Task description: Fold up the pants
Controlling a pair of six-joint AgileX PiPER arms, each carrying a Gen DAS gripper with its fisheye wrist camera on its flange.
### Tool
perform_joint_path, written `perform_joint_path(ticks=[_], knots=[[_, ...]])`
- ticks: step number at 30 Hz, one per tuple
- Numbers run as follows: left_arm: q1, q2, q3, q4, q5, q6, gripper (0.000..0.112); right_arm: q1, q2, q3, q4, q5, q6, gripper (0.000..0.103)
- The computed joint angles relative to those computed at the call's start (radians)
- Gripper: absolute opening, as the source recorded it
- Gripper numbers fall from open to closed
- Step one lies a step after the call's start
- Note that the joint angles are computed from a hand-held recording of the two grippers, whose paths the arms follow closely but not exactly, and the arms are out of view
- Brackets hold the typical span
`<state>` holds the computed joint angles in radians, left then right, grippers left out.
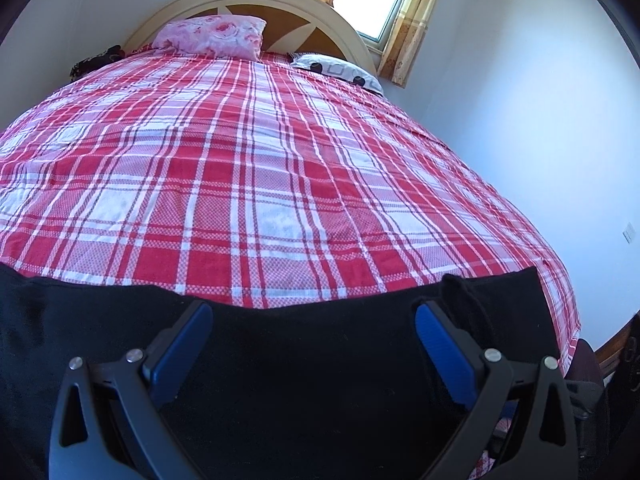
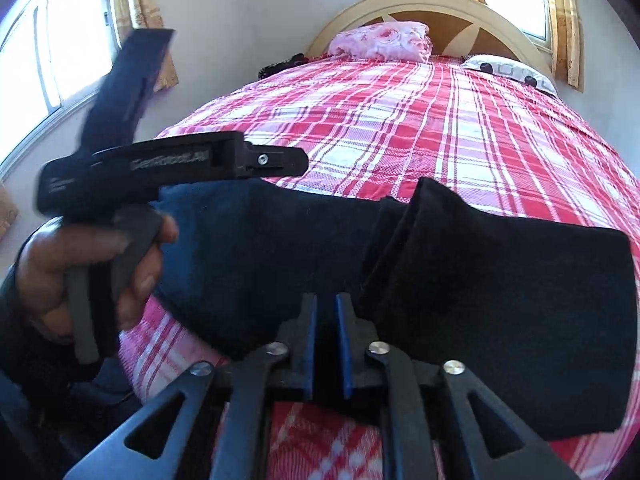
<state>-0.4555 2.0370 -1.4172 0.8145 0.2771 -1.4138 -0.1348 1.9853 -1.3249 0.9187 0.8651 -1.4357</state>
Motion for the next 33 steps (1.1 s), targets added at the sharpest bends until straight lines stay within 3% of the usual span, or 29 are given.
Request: perform_joint_path(ticks=[1,3,6,11,12,13,16,24,27,30,32,33], knots=[[0.001,0.001,-0.001,0.003,0.0,-0.005,0.103,-0.014,-0.014,0.015,0.021,0.002,-0.026,0.036],[0.002,0.007,-0.007,-0.01,0.002,0.006,0.103,-0.054,-0.048,0.054,0.108,-0.001,-0.101,0.041],[0.005,0.01,-0.008,-0.041,-0.005,0.034,0.103,-0.06,-0.059,0.058,0.168,-0.097,-0.095,0.041],[0.009,-0.002,0.009,-0.003,-0.011,-0.008,0.103,-0.008,0.057,-0.082,0.033,-0.134,0.112,0.041],[0.012,-0.005,0.013,-0.003,-0.014,-0.011,0.103,0.021,0.072,-0.087,-0.015,-0.173,0.141,0.037],[0.017,-0.007,0.018,-0.001,-0.016,-0.016,0.103,0.034,0.089,-0.096,-0.03,-0.172,0.153,0.022],[0.024,-0.008,0.025,0.007,-0.019,-0.034,0.103,0.041,0.091,-0.088,-0.021,-0.155,0.128,0.007],[0.031,-0.001,0.018,-0.026,-0.024,-0.004,0.103,0.05,0.091,-0.086,-0.013,-0.053,0.105,0.005],[0.023,-0.003,0.015,-0.049,-0.018,0.03,0.103,0.057,0.101,-0.068,0.007,-0.081,0.079,0.005],[0.017,-0.008,0.022,-0.028,-0.016,0.01,0.103,0.032,0.102,-0.089,0.005,-0.04,0.084,0.009],[0.013,-0.004,0.019,-0.046,-0.019,0.024,0.103,0.017,0.071,-0.066,0.019,-0.064,0.051,0.028],[0.012,0.0,0.014,-0.071,-0.025,0.047,0.103,-0.009,0.049,-0.05,0.049,-0.061,0.015,0.043]])
